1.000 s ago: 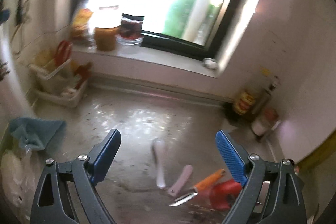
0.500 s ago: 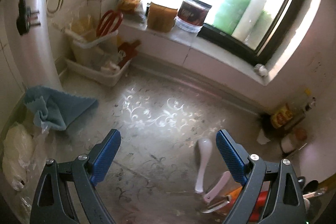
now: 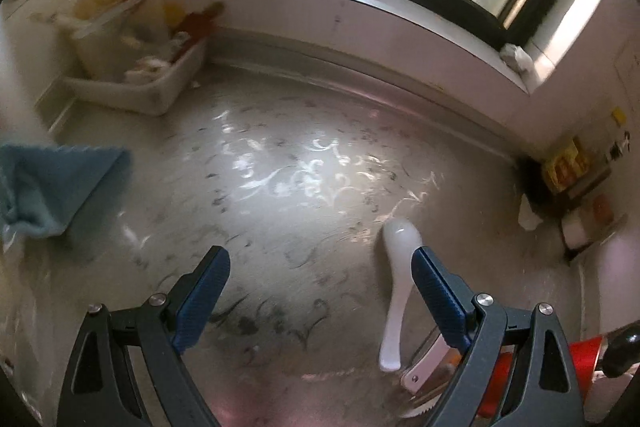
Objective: Organize utensils
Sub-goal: 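Move the open left tool back over a white spoon on the counter, then close the left tool on the white spoon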
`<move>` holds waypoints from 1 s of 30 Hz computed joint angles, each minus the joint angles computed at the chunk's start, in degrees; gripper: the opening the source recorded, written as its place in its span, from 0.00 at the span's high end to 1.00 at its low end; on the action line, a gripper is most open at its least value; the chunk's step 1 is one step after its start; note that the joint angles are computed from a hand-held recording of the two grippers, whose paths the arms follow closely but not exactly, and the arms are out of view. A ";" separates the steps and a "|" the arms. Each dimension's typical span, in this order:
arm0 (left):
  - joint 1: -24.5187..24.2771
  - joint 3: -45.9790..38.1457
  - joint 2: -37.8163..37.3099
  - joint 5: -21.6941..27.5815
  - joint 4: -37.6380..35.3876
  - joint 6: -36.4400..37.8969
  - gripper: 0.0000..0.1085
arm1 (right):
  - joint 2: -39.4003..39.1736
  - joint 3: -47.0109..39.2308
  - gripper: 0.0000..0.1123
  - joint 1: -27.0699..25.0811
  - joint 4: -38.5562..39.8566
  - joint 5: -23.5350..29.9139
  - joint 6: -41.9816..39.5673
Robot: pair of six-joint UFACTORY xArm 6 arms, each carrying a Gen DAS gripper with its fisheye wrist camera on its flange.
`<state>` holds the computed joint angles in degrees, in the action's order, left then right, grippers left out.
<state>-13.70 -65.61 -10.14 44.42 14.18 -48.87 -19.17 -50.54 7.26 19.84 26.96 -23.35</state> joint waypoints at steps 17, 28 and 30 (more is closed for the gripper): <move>-2.58 -17.31 16.04 7.44 -4.91 15.56 0.15 | 0.66 -0.40 0.08 0.69 -1.75 -0.58 2.46; -4.27 -29.95 26.57 16.31 -7.07 18.65 0.28 | 0.80 -0.63 0.08 0.26 -1.23 -0.55 1.51; -4.53 -31.43 27.79 17.44 -7.35 18.69 0.30 | 0.80 -0.62 0.08 0.26 -1.18 -0.57 1.45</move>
<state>-18.23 -97.05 17.65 61.85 6.82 -30.18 -18.36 -51.16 7.52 18.66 26.39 -21.91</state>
